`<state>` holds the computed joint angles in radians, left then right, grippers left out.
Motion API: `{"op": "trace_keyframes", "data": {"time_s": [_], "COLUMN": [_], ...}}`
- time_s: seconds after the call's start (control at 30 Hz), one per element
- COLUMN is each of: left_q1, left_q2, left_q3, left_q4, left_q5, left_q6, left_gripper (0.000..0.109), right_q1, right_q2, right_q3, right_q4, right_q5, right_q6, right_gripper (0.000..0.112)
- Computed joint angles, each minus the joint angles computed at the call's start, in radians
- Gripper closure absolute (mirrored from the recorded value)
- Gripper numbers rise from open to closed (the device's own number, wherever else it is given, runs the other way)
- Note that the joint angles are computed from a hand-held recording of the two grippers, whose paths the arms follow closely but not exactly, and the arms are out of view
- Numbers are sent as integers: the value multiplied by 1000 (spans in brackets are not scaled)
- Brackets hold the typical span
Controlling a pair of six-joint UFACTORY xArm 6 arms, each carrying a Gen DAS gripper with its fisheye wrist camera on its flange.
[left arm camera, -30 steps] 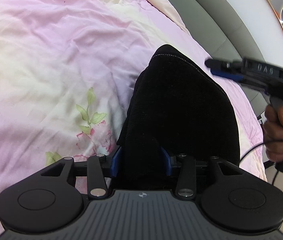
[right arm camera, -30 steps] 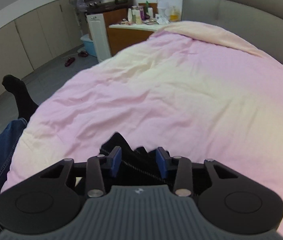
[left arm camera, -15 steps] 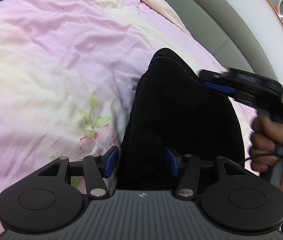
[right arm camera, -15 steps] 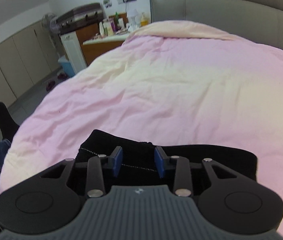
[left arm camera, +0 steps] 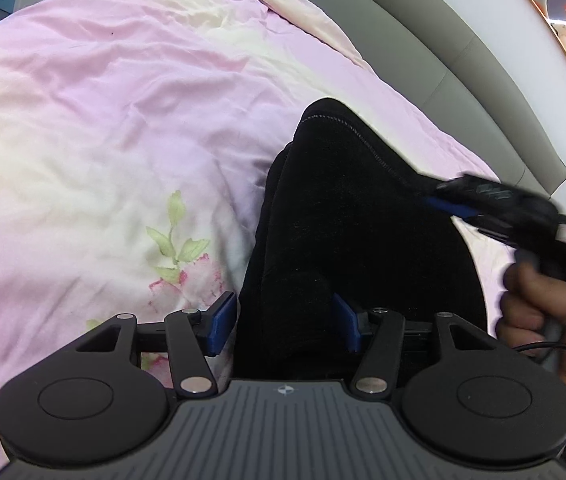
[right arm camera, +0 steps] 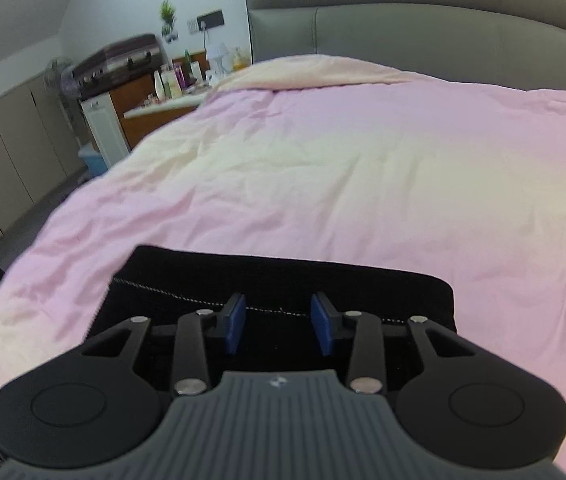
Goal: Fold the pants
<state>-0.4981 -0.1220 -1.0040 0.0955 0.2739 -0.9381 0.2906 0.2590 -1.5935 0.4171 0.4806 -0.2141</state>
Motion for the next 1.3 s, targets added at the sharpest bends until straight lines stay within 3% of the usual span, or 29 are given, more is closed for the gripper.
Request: {"op": "trace_keyframes", "data": {"time_s": [0.1,0.2,0.27,0.37,0.5,0.67,0.73,0.77,0.83,0.93,1.0,1.13,1.23,1.3], "left_q1": [1,1,-4,-14,-35,-67,-86,-99,-119,-103,-79,-14,16,27], "left_q2": [0,9,10,-8,-48,-83,-82,-63,-53,-111,-135,-131,-52,1], "left_q3": [8,2,0,-1,0,-30,-62,-104,-137,-110,-118,-133,-201,-237], "left_q4": [-46,-47,-46,-75,-29,87,112,128,173,179,159,-56,-268,-295], "left_q5": [-17,-19,-14,22,103,245,347,439,528,465,427,288,271,277], "left_q6": [18,23,29,59,71,38,64,81,92,61,36,136,310,352], "left_gripper": [43,41,39,39,39,39,40,55,57,49,17,13,11,11], "right_q1": [4,19,26,21,0,-29,-38,-42,-55,-94,-118,-159,-185,-197], "right_q2": [-176,-371,-493,-631,-698,-733,-741,-744,-748,-758,-770,-775,-764,-752], "right_q3": [221,500,668,819,865,869,871,870,865,849,846,832,814,800], "right_q4": [43,31,-54,-132,-190,-30,3,14,62,217,277,382,458,486], "right_q5": [-99,-212,-267,-247,-170,-102,-82,-73,-55,6,27,51,81,101], "right_q6": [13,38,100,175,203,100,78,70,40,-43,-64,-110,-150,-170], "right_gripper": [71,70,70,66,60,59,59,59,59,57,52,49,47,41]}}
